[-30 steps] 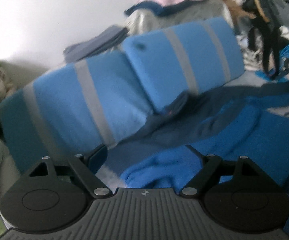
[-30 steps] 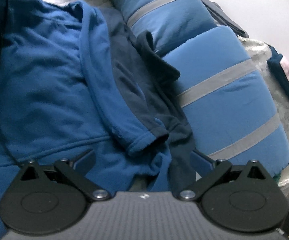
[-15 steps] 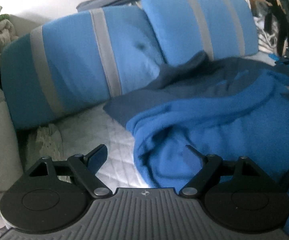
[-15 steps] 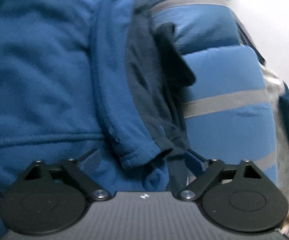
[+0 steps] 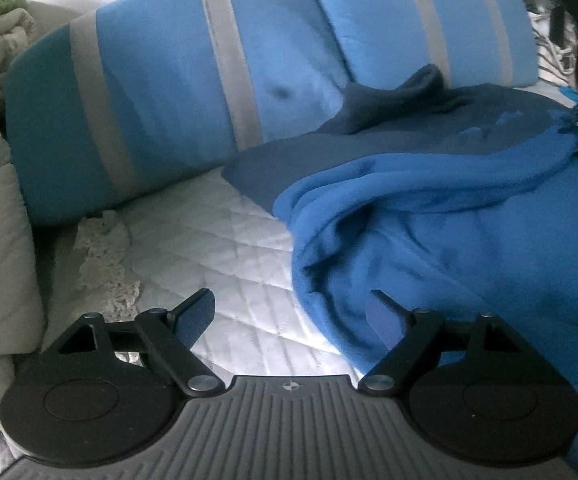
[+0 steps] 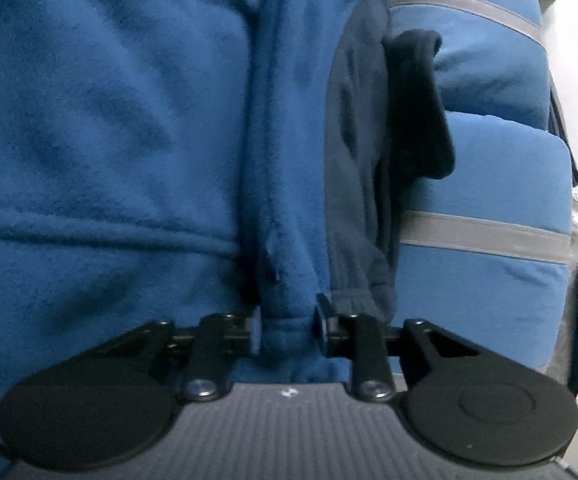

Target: Fold clothes

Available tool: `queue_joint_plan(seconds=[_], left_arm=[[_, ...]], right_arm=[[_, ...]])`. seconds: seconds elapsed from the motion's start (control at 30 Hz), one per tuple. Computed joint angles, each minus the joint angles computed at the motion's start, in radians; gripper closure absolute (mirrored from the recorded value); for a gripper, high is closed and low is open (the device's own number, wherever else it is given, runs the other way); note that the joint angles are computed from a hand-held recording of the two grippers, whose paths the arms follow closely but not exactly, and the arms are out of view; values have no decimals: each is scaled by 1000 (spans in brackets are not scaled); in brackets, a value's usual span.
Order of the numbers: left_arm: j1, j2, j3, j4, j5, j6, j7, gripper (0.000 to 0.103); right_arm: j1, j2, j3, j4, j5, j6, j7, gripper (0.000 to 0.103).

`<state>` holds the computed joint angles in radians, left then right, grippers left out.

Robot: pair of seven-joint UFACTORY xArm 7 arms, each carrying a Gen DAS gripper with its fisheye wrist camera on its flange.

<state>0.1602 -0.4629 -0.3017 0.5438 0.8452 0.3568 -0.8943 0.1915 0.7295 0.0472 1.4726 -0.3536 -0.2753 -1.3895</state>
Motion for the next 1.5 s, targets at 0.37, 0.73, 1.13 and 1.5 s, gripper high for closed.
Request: queue_joint_plan(seconds=[0.37,0.73,1.13,1.5], left_arm=[[21,215,-7,128,262,27,-175,20],[-88,367,78,261,464,105,-220,55],[-208,328,189,214,544,139,-158,90],[-181,304,213,186,393,82,-169,91]], right_arm=[[-27,-25,77,170,41,23,117,78],[30,24,9,319,56,35,152,78],[-81,-37,134,201,13,85,170,79],[-212,-169,228,-132,32,187,174,87]])
